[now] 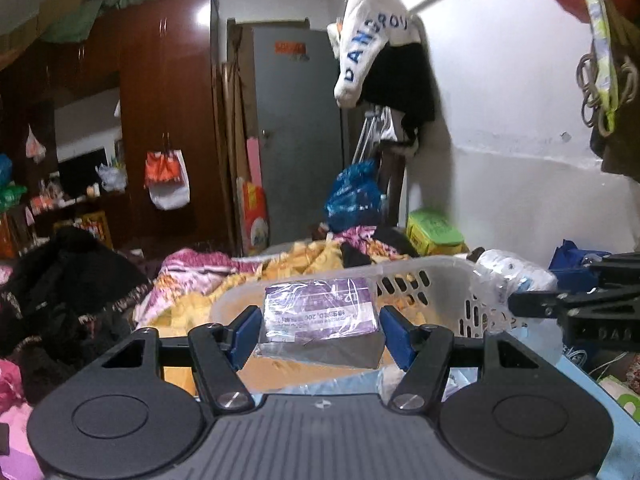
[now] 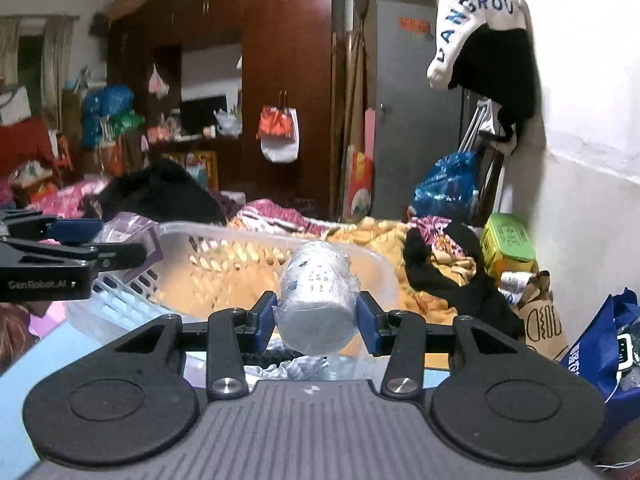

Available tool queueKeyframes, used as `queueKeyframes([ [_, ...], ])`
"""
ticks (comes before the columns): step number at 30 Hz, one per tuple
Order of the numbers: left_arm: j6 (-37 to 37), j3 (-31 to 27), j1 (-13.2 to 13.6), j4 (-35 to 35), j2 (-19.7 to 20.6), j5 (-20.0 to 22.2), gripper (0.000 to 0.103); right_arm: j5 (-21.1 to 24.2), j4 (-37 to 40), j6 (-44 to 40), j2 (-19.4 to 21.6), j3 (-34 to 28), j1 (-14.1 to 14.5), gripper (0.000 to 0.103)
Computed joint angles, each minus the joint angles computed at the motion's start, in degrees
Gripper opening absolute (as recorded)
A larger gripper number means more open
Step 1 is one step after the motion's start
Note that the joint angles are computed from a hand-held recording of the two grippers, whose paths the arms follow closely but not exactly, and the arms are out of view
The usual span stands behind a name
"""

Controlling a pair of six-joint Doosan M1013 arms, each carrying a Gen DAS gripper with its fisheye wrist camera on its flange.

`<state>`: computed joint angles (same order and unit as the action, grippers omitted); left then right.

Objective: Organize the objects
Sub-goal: 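Carry the white roll and purple packet over the basket and release both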

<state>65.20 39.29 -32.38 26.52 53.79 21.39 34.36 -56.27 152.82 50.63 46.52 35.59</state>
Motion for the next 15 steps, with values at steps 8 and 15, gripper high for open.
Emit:
queueKeyframes([
  [8,4.03,-2.99,0.47,-6.13,1.79,1.96,0.071,1.21,7.59,-8.07,1.53,-3.54,-0.32,0.053],
  [15,-2.08,7.29,0.99,-3.21,-3.17,-7.81,0.096,-1.79,-7.82,7.26,-1.63,3.1,0.76,0.103],
])
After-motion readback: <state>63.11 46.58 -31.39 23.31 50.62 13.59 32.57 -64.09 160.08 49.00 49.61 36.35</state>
